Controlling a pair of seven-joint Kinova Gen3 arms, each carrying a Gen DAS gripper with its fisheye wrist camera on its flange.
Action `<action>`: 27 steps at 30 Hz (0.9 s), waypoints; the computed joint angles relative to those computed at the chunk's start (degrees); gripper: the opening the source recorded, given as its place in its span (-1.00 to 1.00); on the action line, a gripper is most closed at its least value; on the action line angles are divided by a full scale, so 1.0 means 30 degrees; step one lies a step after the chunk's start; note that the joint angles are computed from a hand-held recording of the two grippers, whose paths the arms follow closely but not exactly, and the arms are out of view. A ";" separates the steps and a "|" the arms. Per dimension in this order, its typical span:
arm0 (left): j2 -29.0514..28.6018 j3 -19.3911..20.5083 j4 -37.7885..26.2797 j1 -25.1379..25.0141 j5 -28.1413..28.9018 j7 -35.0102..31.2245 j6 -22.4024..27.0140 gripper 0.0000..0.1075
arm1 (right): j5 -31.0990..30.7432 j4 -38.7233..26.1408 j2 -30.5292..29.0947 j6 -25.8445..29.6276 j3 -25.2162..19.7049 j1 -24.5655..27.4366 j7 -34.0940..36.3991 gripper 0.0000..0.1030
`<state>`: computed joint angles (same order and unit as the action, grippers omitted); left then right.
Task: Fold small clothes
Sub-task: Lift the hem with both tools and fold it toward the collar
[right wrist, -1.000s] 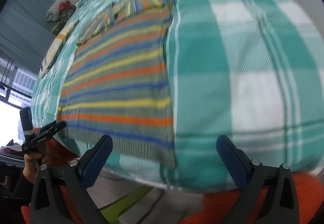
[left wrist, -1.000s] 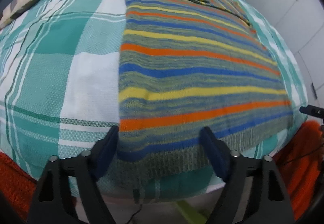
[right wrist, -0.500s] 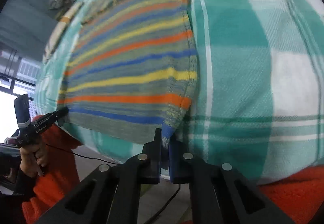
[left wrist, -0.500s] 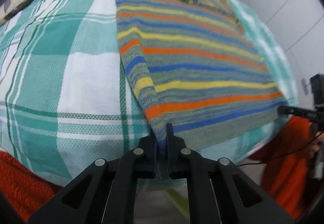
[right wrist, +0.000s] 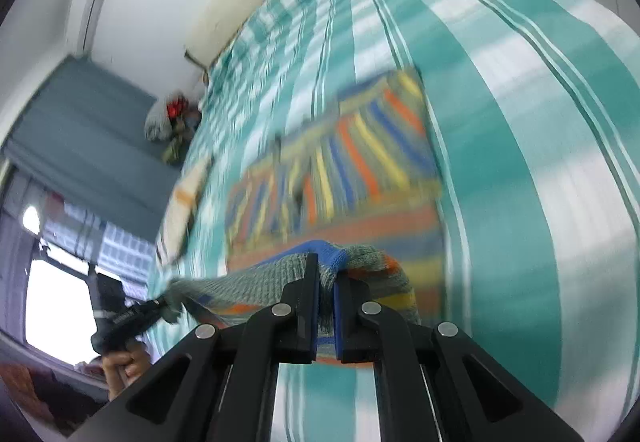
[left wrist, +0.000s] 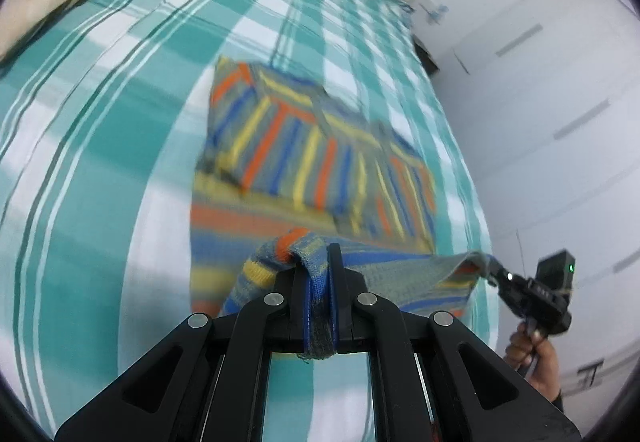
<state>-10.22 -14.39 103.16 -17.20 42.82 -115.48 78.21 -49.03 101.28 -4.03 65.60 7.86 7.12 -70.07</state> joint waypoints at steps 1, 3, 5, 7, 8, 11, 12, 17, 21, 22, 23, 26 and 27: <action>0.0877 0.0540 -0.0573 0.0241 0.0052 0.0527 -0.0777 -0.91 | 0.0137 -0.0669 0.0560 -0.0765 -0.0589 -0.0363 -0.0777 -0.89; 0.2461 0.1959 -0.1577 0.0238 -0.0077 0.1541 -0.2254 -0.91 | 0.0476 -0.2185 0.2080 -0.1599 -0.1297 -0.0592 -0.1934 -0.89; 0.3962 0.2449 -0.2670 0.0500 -0.0257 0.2185 -0.3148 -0.91 | 0.0768 -0.3934 0.3850 -0.2222 -0.1423 -0.1057 -0.2937 -0.89; 0.5234 0.3033 -0.3508 0.0526 -0.0390 0.2842 -0.3933 -0.91 | 0.1517 -0.5577 0.5171 -0.2121 -0.2035 -0.0951 -0.3639 -0.89; 0.5833 0.3250 -0.3896 0.0512 -0.0522 0.3067 -0.4067 -0.90 | 0.1657 -0.6382 0.5962 -0.2231 -0.2062 -0.1042 -0.3830 -0.89; 0.7654 0.4025 -0.5564 0.0631 -0.1624 0.4714 -0.4130 -0.78 | 0.2126 -0.6994 0.7443 -0.2923 -0.2840 -0.1071 -0.4940 -0.88; 0.8038 0.4095 -0.5939 0.0761 -0.1819 0.5146 -0.4467 -0.74 | 0.2150 -0.6907 0.7747 -0.3473 -0.2965 -0.1012 -0.5147 -0.82; 0.8452 0.4390 -0.6258 0.0519 -0.1571 0.6473 -0.7063 0.09 | 0.0656 -0.5956 0.8795 -0.4988 -0.4559 0.0628 -0.5321 -0.24; 0.7925 0.5032 -0.5724 -0.0461 -0.1324 0.6399 -0.8015 0.23 | -0.0363 -0.4634 0.8157 -0.7641 -0.5607 0.1432 -0.4862 0.01; 0.7704 0.4941 -0.5584 -0.0431 -0.1440 0.5941 -0.8059 0.24 | -0.0031 -0.4607 0.7980 -0.7913 -0.5708 0.1464 -0.5023 0.04; 0.7362 0.4727 -0.5363 -0.0185 -0.1868 0.5356 -0.8123 0.25 | 0.0611 -0.4663 0.7725 -0.7971 -0.5470 0.1192 -0.5248 0.05; 0.6049 0.4667 -0.3972 0.0170 -0.2634 0.3320 -0.8170 0.26 | 0.2940 -0.5143 0.6984 -0.6834 -0.3882 -0.0478 -0.5367 0.05; 0.5195 0.4544 -0.3087 0.0462 -0.2832 0.2543 -0.8395 0.26 | 0.3578 -0.5107 0.6644 -0.6419 -0.3612 -0.0860 -0.5068 0.05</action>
